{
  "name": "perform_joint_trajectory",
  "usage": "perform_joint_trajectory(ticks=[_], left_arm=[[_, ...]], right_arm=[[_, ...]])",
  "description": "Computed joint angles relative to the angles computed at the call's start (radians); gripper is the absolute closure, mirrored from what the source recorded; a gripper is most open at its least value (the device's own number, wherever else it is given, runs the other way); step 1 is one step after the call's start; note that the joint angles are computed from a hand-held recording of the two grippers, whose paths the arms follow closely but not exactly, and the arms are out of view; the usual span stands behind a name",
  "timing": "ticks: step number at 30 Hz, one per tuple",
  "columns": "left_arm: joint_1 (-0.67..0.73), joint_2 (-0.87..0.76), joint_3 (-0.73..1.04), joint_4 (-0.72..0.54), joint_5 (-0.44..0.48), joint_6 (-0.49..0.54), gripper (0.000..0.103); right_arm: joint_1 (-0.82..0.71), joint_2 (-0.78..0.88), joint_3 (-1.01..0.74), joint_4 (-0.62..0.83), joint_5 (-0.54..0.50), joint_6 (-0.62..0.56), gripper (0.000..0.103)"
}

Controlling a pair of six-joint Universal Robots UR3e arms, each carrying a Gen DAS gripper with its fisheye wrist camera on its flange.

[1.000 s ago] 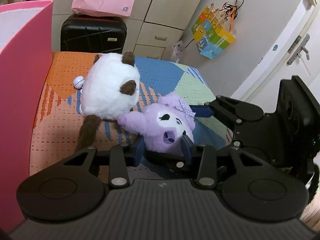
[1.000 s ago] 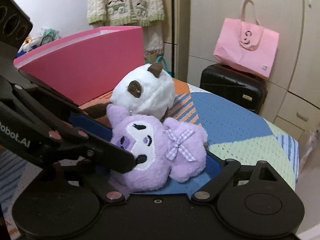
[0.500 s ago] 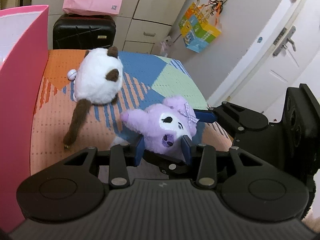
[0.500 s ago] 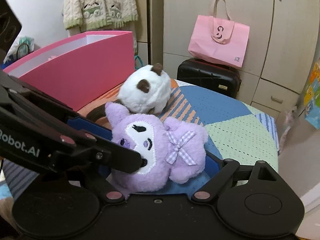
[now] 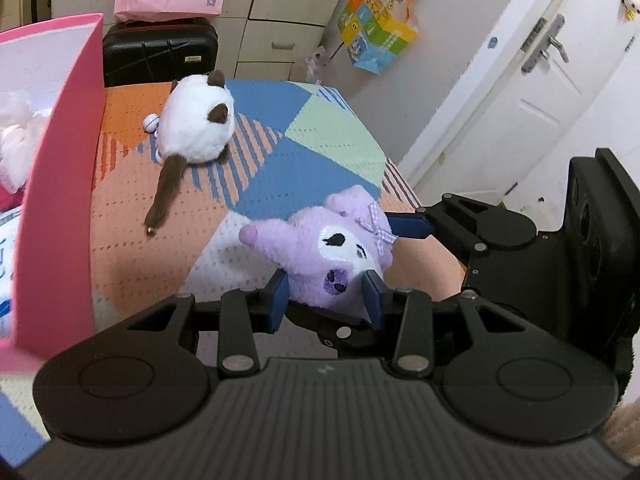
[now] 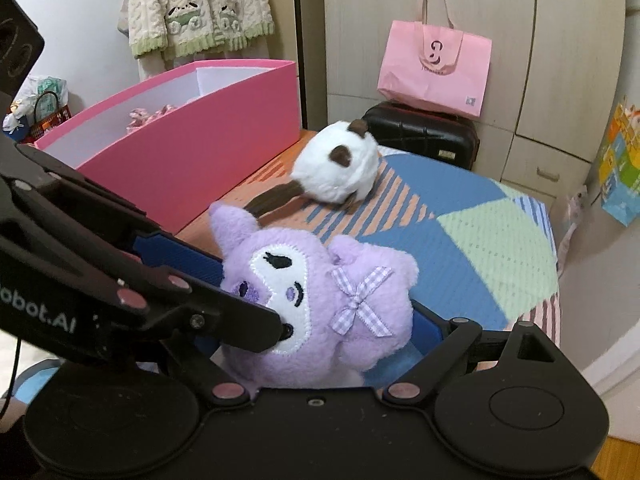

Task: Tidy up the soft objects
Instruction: 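Lift the purple plush toy with the left tool and carry it over the pink box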

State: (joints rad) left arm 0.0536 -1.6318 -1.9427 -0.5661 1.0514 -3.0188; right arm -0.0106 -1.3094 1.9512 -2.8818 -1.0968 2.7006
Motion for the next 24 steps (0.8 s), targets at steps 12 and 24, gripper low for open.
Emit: perform_joint_trajectory(ticks=[12,24], left_arm=[[0.206,0.339,-0.085,-0.456,-0.181,0.246,0.065],[0.508,0.627,0.028,-1.153,-0.27,0.678,0.065]], right_arm=[[0.032,-0.247,0.081,0.194,0.024,-0.077,0.008],[0.173,-0.354,-0.003,0.356,-0.023,-0.067,0.008]])
